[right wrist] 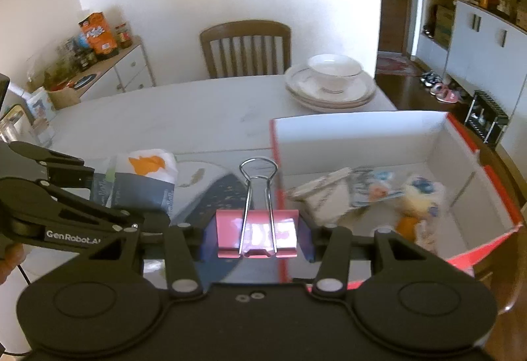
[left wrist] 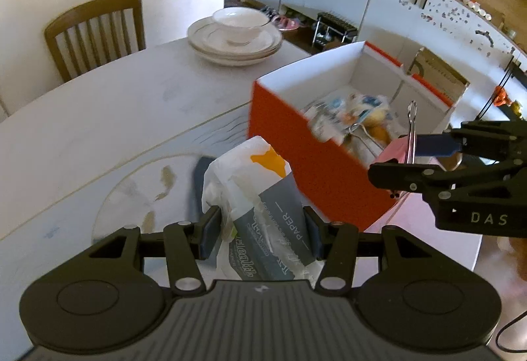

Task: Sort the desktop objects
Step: 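Carry the paper packet and pink binder clip over the red box with both tools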

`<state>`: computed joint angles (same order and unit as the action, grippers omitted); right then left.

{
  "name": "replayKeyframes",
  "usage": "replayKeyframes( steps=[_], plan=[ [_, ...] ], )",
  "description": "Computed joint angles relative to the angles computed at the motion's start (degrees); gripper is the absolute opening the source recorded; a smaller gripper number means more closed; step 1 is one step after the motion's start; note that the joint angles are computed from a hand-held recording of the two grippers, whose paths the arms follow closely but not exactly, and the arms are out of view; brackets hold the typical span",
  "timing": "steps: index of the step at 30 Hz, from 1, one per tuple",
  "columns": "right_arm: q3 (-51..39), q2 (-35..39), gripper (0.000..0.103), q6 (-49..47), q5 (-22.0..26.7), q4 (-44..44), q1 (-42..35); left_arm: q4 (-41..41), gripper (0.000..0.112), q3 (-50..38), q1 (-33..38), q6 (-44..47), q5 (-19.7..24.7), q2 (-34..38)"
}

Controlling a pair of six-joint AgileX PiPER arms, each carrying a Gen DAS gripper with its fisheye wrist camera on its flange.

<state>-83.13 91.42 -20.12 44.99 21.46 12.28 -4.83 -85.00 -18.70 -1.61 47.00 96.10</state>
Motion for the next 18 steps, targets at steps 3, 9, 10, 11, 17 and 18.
replayKeyframes(
  steps=[3, 9, 10, 11, 17, 18],
  plan=[
    [0.34, -0.41, 0.048, -3.33, 0.31, 2.00, -3.03, 1.28, 0.052, -3.55, -2.40, -2.15, 0.82, 2.02],
    [-0.17, 0.30, 0.048, -9.60, 1.62, 5.80, -9.46, 4.65, 0.052, -11.83, -7.48, -6.81, 2.78, 7.26],
    [-0.39, 0.54, 0.048, -10.84, 1.92, 6.51, -10.63, 5.34, 0.052, -13.37, -8.32, -7.56, 3.22, 8.25],
    [-0.70, 0.85, 0.048, -12.07, 2.22, 7.14, -11.78, 5.75, 0.052, -14.77, -8.96, -8.02, 3.69, 9.12],
    [-2.55, 2.94, 0.048, -17.92, 3.15, 10.47, -17.43, 8.34, 0.052, -25.45, -12.74, -10.64, 7.66, 15.70],
    [-3.15, 3.51, 0.048, -18.78, 3.38, 10.91, -18.33, 8.69, 0.052, -28.01, -13.31, -10.82, 8.72, 17.25]
  ],
)
